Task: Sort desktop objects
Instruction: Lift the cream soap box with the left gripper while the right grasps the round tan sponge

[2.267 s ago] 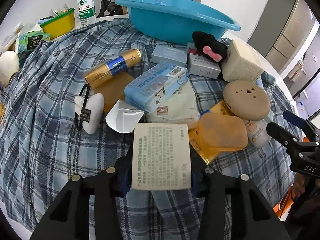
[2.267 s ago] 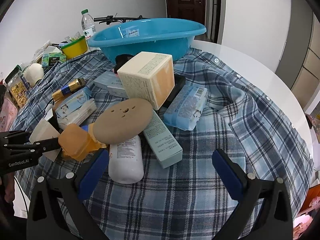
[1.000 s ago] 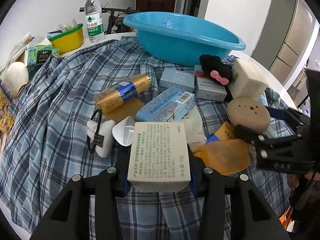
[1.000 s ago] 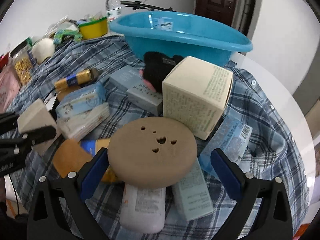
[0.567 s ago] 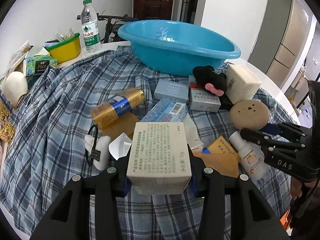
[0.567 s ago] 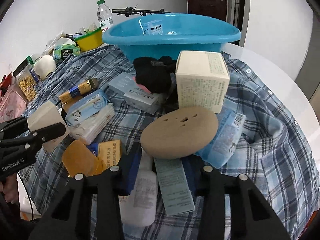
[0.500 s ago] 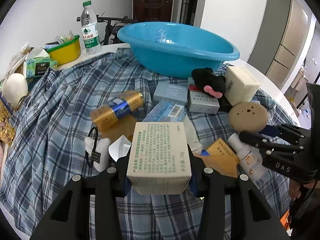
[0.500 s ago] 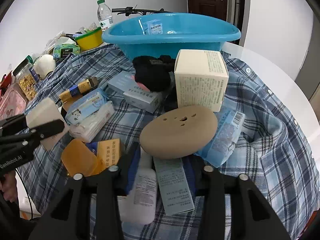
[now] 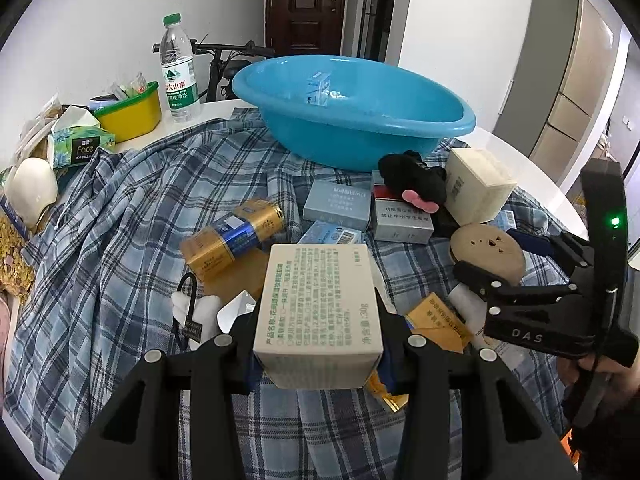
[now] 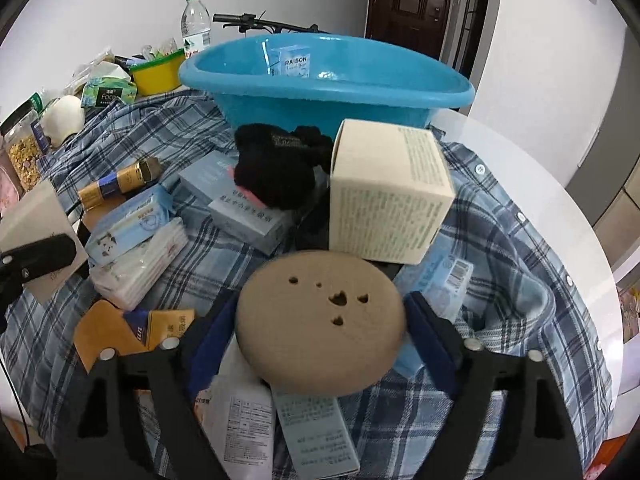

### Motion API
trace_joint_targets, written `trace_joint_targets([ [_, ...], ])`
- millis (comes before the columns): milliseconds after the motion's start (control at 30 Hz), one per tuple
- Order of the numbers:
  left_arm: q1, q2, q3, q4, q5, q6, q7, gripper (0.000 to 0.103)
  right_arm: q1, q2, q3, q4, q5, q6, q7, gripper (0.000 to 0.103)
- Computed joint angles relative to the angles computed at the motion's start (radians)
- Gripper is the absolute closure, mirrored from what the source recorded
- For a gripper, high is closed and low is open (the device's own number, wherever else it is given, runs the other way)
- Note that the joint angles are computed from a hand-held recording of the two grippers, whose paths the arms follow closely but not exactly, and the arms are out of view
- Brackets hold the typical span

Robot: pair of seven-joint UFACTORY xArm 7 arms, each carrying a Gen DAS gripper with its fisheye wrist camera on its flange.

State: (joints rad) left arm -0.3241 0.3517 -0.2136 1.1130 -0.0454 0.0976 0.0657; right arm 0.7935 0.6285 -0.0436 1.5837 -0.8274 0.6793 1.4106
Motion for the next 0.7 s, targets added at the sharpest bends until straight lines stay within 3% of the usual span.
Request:
trace_joint_targets([
  [133, 0.004, 0.002, -0.001, 0.004, -0.004, 0.003, -0.004, 0.057, -0.011, -0.039, -0.002, -0.065, -0.013, -0.087, 0.038, 0.026],
  [400, -0.002, -0.002, 0.003, -0.005, 0.000, -0.034, -0.009, 0.057, 0.032, -0.143, -0.022, -0.168, -0.168, -0.090, 0.264, 0.027],
  [467, -0.006, -0.008, 0.003, -0.028, 0.010, -0.102, -0.008, 0.057, 0.049, -0.164, -0.023, -0.176, -0.230, -0.049, 0.350, 0.027],
  [567, -0.099, -0.020, 0.100, -0.061, 0.053, -0.209, -0.055, 0.057, 0.077, -0.173, -0.012, -0.157, -0.301, 0.075, 0.417, 0.026],
  [700, -0.137, -0.032, 0.130, -0.102, 0.044, -0.368, -0.072, 0.057, 0.102, -0.196, 0.007, -0.163, -0.428, 0.164, 0.540, 0.026],
])
